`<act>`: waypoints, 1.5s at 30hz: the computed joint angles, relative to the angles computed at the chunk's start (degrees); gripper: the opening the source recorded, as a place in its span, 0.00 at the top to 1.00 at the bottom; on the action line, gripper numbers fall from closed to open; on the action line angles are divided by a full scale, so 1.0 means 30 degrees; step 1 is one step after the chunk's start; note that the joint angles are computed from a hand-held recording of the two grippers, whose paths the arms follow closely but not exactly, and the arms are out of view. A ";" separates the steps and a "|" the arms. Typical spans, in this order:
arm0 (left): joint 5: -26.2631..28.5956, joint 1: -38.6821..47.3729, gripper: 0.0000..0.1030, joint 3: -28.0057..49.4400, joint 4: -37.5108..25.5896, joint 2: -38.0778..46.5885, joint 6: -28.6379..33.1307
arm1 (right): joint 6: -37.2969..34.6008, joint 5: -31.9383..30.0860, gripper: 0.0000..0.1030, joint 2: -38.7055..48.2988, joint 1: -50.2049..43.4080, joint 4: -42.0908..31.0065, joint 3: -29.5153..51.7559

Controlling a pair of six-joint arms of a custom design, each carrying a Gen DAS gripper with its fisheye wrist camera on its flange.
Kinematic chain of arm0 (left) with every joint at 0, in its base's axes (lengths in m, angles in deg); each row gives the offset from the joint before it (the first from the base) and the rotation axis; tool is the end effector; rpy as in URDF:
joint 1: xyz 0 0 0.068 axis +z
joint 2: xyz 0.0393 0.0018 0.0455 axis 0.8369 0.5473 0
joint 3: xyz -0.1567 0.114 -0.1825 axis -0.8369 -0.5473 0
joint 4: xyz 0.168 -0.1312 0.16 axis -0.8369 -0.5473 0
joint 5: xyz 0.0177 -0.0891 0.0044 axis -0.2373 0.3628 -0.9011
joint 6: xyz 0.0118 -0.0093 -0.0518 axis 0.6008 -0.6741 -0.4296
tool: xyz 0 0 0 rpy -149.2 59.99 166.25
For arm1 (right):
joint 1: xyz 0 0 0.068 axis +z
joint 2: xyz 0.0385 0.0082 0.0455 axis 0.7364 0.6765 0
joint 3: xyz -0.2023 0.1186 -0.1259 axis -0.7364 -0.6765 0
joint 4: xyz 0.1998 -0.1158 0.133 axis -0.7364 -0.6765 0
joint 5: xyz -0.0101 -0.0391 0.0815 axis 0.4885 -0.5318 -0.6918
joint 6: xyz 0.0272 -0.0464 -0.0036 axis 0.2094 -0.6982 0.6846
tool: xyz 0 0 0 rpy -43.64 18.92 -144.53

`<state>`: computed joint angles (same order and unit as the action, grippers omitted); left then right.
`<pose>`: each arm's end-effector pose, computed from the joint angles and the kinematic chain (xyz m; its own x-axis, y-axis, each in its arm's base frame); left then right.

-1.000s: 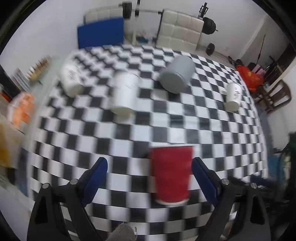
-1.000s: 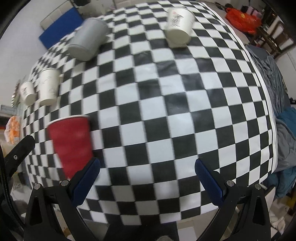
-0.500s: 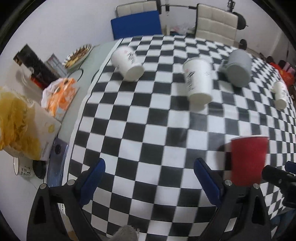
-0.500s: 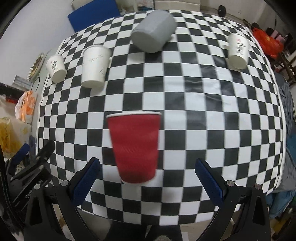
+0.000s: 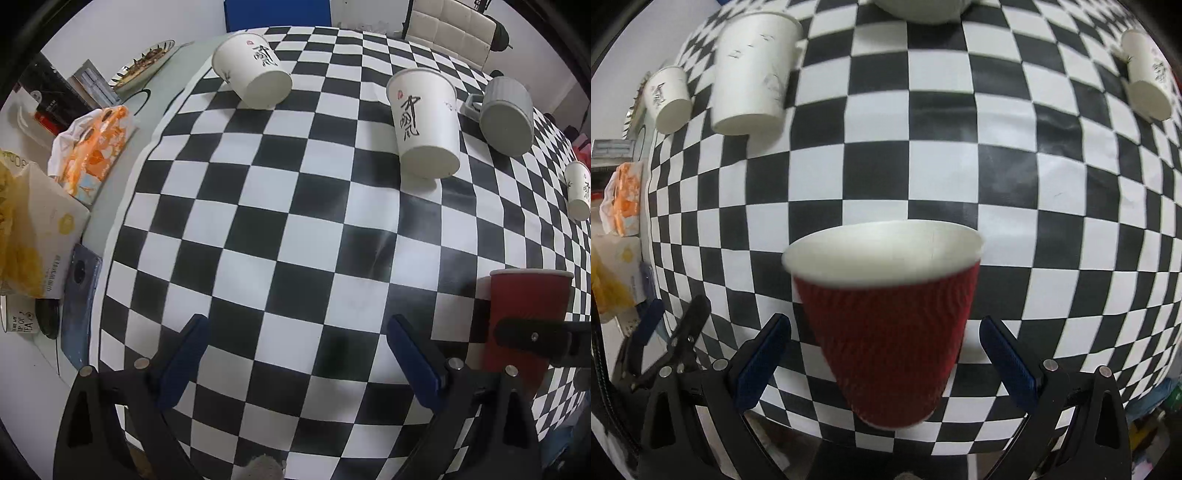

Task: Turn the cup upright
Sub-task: 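Grasp the red cup with the right tool while the left tool releases it, then turn the red cup rim-up with the right tool and lower it onto the table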

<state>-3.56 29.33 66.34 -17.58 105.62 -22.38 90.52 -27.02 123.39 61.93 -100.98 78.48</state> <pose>0.1492 -0.0698 0.2252 -0.9390 -0.2589 -0.2263 -0.2777 0.9591 0.0549 0.2601 0.0727 0.2008 -0.9771 -0.1007 0.1876 -0.0792 0.9898 0.1186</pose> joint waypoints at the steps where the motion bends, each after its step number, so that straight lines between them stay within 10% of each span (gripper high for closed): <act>1: 0.0031 -0.0011 0.05 -0.0034 0.0067 0.0091 -0.0005 | -0.0169 -0.0093 0.02 0.0293 -0.0138 0.0048 -0.0016; 6: 0.0342 -0.0272 0.05 0.0106 0.0137 0.0609 -0.0352 | -0.0931 -0.0346 0.23 0.0988 -0.0631 0.0521 -0.0372; 17: 0.0227 -0.1033 0.05 0.0777 0.1226 0.2213 -0.0643 | -0.0770 -0.0843 0.24 -0.6140 -0.2999 0.6726 -0.4795; 29: -0.0025 -0.1892 0.05 0.1268 0.2325 0.3472 -0.1053 | -0.0387 0.3103 0.24 -0.8695 -0.0920 1.7569 -0.9317; 42: -0.0738 -0.2953 0.05 0.0959 0.1543 0.2301 -0.1665 | -0.0822 0.4365 0.23 -1.2117 0.0219 1.3714 -1.0853; 45: -0.1239 -0.3386 0.05 0.1021 0.0908 0.1686 -0.2091 | -0.0735 0.4597 0.11 -1.2314 0.0108 1.2636 -1.0493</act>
<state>-7.27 19.17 69.40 -14.86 110.68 -28.65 88.31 -13.23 86.44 62.25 -63.07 47.00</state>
